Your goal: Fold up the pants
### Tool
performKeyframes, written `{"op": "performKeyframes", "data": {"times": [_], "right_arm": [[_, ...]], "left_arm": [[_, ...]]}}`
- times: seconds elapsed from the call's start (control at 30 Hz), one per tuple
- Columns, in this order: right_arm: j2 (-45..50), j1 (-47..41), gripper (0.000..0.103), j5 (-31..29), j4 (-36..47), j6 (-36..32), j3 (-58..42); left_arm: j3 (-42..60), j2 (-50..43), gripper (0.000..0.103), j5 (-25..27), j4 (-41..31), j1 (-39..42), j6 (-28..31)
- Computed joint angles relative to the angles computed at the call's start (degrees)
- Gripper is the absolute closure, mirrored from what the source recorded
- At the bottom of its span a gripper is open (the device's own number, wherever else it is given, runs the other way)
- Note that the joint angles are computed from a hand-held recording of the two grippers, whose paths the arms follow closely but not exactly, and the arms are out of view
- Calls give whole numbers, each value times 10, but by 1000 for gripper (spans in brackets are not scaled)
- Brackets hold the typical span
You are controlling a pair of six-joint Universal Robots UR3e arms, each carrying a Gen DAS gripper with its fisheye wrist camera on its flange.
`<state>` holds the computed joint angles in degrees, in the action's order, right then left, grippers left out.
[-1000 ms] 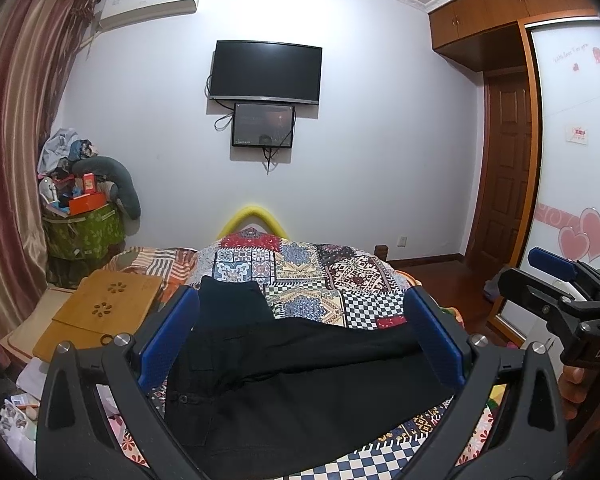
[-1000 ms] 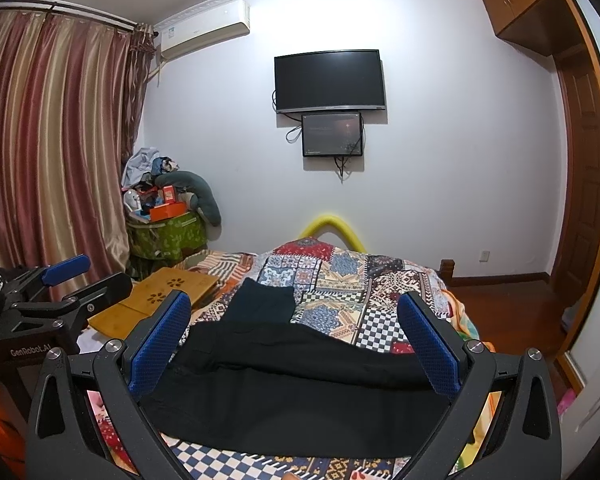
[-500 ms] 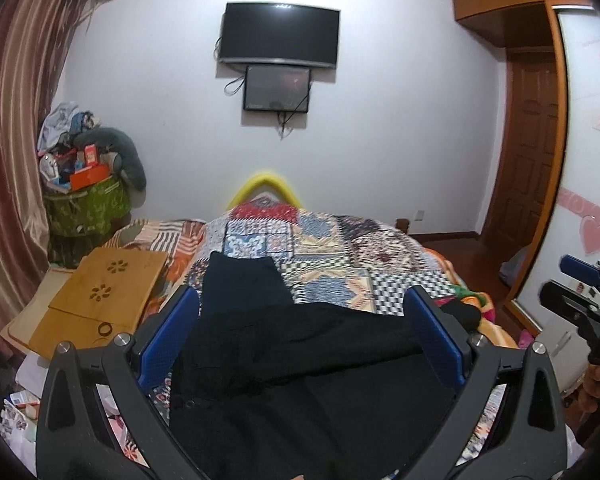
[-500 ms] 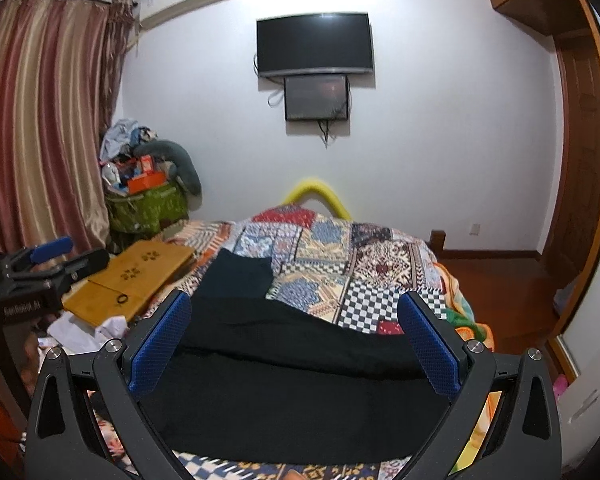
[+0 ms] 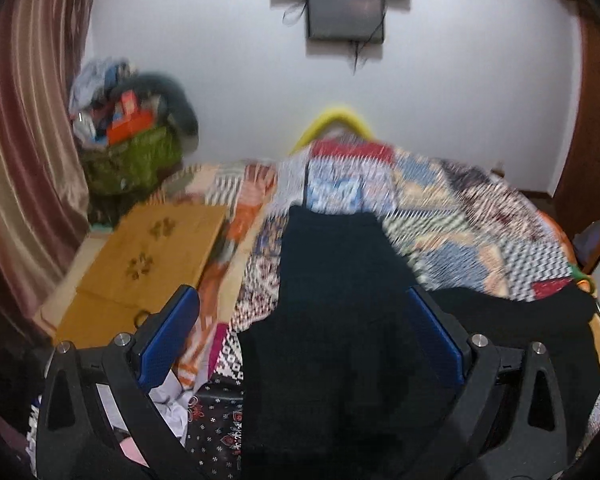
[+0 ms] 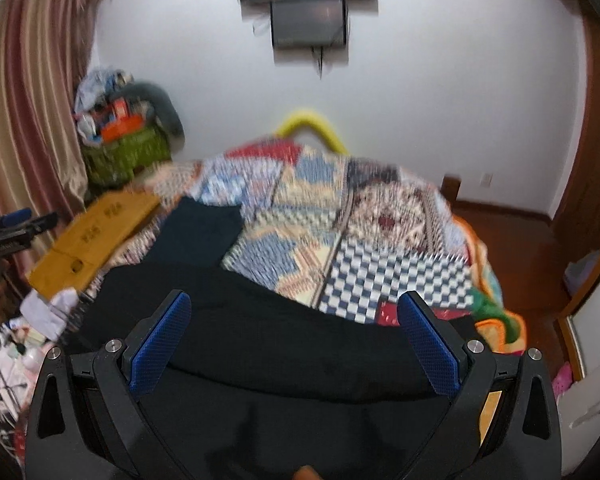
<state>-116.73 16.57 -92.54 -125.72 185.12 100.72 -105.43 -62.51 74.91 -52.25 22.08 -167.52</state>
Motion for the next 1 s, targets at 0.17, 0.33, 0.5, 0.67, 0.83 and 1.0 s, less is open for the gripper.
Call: {"op": "performKeyframes", "data": {"times": [0.17,0.33,0.5,0.67,0.83,1.0], "right_arm": [[55,-91,1,91,6,-73,24],[144,-119,7,137,9,-127,-4],[246,-107,10,148,25,-178,-76],[330,-102,22,180,60,-216,-136],[368,-87,39,172,58,-192,-148],[342,-80,85,187,53,-184,-120]], "left_arm": [[-13,-113,1,46,44,-3,24],[-11,-218,25,63,67,-3,34],[10,-305,33,79,85,-12,20],[29,-344,50,51,78,-9,19],[24,-335,89,80,88,-16,10],[11,-297,99,56,71,-1,11]]}}
